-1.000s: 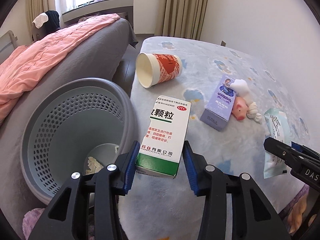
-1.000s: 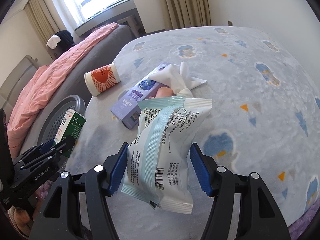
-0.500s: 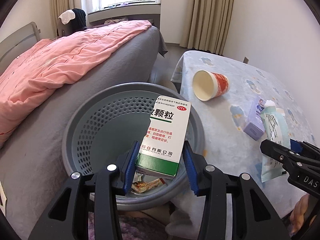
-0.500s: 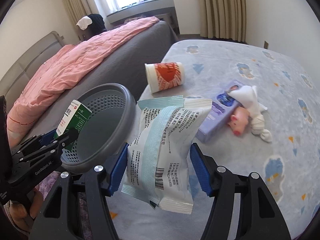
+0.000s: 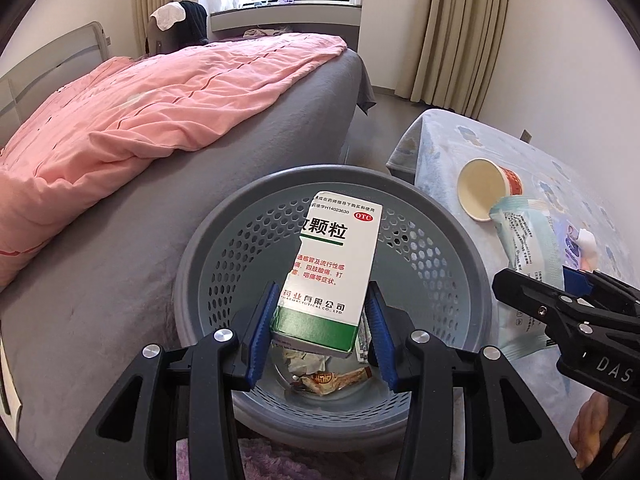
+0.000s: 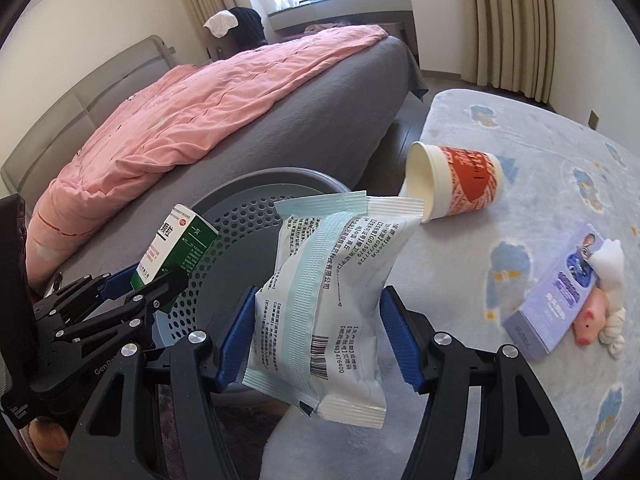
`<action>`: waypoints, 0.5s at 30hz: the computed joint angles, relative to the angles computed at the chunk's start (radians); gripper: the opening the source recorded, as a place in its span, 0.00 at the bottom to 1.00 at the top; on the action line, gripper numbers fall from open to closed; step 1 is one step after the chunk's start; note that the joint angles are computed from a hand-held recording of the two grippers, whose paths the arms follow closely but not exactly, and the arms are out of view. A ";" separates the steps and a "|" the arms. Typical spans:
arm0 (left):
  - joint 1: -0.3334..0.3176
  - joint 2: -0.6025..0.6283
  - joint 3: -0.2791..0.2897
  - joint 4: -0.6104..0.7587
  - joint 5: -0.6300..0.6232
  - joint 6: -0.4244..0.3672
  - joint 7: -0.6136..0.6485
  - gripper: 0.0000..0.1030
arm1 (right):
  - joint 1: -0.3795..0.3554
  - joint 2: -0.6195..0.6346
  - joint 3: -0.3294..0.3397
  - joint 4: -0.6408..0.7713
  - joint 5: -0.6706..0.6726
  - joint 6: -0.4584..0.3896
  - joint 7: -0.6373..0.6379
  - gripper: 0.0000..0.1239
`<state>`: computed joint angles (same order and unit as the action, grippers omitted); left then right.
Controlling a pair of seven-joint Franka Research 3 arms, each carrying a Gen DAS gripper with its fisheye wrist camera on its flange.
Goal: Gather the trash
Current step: 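Carry both items over the wastebasket and open both tools to drop them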
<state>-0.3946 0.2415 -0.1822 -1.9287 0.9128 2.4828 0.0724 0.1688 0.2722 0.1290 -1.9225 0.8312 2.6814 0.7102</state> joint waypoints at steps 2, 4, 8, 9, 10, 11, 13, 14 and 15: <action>0.005 0.004 0.003 -0.002 -0.007 0.002 -0.004 0.41 | 0.006 0.017 0.004 0.018 -0.010 -0.008 -0.001 0.49; 0.010 0.008 0.006 -0.005 -0.015 0.006 -0.004 0.41 | 0.010 0.032 0.007 0.036 -0.019 -0.015 0.002 0.49; 0.019 0.003 0.014 -0.019 -0.018 0.018 -0.021 0.41 | 0.014 0.057 0.012 0.067 -0.038 -0.029 0.016 0.49; 0.021 0.001 0.016 -0.022 -0.016 0.017 -0.026 0.41 | 0.015 0.063 0.013 0.073 -0.043 -0.030 0.020 0.49; 0.023 -0.001 0.017 -0.026 -0.013 0.018 -0.030 0.41 | 0.016 0.068 0.014 0.079 -0.049 -0.032 0.024 0.49; 0.024 -0.005 0.017 -0.030 -0.010 0.018 -0.035 0.41 | 0.017 0.073 0.015 0.084 -0.054 -0.031 0.028 0.49; 0.027 -0.006 0.017 -0.032 -0.008 0.013 -0.038 0.42 | 0.018 0.080 0.018 0.090 -0.063 -0.031 0.032 0.49; 0.028 -0.005 0.016 -0.030 -0.008 0.004 -0.037 0.42 | 0.019 0.083 0.019 0.093 -0.067 -0.030 0.035 0.49; 0.028 -0.004 0.016 -0.028 -0.007 -0.003 -0.037 0.42 | 0.020 0.086 0.020 0.096 -0.071 -0.031 0.037 0.49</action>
<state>-0.3667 0.2371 -0.1665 -1.9569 0.9054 2.4800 0.0351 0.1889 0.3582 0.1494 -1.8268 0.7602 2.6506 0.7472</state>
